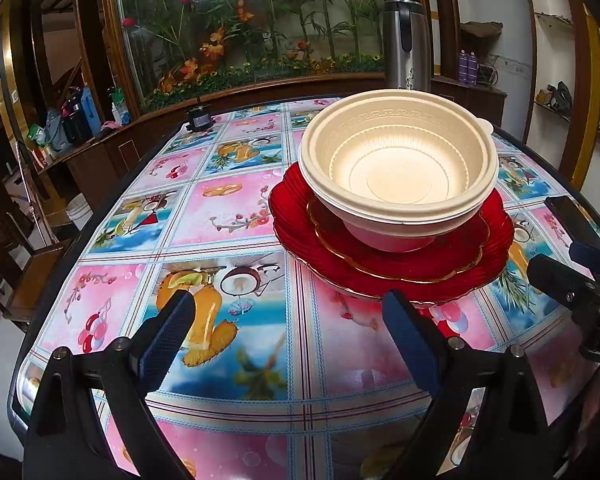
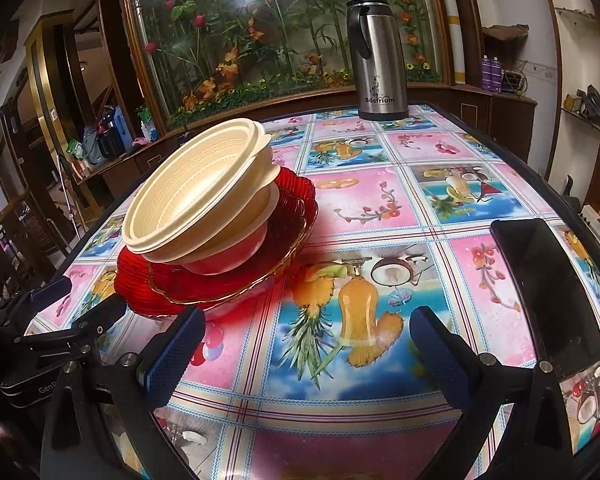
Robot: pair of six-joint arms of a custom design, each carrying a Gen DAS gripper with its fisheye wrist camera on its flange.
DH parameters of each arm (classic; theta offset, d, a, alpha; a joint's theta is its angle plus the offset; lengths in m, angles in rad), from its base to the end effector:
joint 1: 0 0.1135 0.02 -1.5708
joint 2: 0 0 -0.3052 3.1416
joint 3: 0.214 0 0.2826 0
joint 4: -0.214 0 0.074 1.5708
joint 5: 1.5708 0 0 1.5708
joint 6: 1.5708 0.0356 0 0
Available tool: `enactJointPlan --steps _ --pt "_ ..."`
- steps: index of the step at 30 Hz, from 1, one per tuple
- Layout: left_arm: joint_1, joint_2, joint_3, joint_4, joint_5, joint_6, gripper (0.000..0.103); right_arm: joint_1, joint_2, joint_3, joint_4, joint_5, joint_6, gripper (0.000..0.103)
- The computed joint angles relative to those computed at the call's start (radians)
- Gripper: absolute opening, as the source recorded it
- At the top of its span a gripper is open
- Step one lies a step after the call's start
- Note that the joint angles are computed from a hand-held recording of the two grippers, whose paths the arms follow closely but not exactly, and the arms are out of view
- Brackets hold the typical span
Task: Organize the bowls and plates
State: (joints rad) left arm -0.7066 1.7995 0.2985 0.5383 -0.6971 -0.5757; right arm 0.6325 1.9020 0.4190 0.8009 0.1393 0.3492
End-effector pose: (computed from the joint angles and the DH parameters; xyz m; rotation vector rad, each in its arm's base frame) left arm 0.1869 -0.1295 0.0563 -0.1087 2.2592 0.2327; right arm 0.2353 0.1663 0.0634 -0.2458 2.2582 0.3698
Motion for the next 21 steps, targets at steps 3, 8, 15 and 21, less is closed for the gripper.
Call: enactJointPlan --steps 3,8,15,21 --pt "0.001 0.002 0.001 0.0 -0.001 0.001 0.095 -0.002 0.0 0.0 0.0 -0.003 0.002 0.103" --pt "0.004 0.002 0.0 0.002 0.003 0.002 0.095 -0.003 0.0 -0.002 0.005 -0.006 0.004 0.103" --pt "0.007 0.002 0.0 0.004 0.008 0.002 0.095 -0.005 0.0 -0.006 0.007 -0.01 0.006 0.103" --pt "0.019 0.001 -0.008 0.018 0.027 0.009 0.095 -0.002 -0.004 -0.01 0.007 -0.005 0.008 0.103"
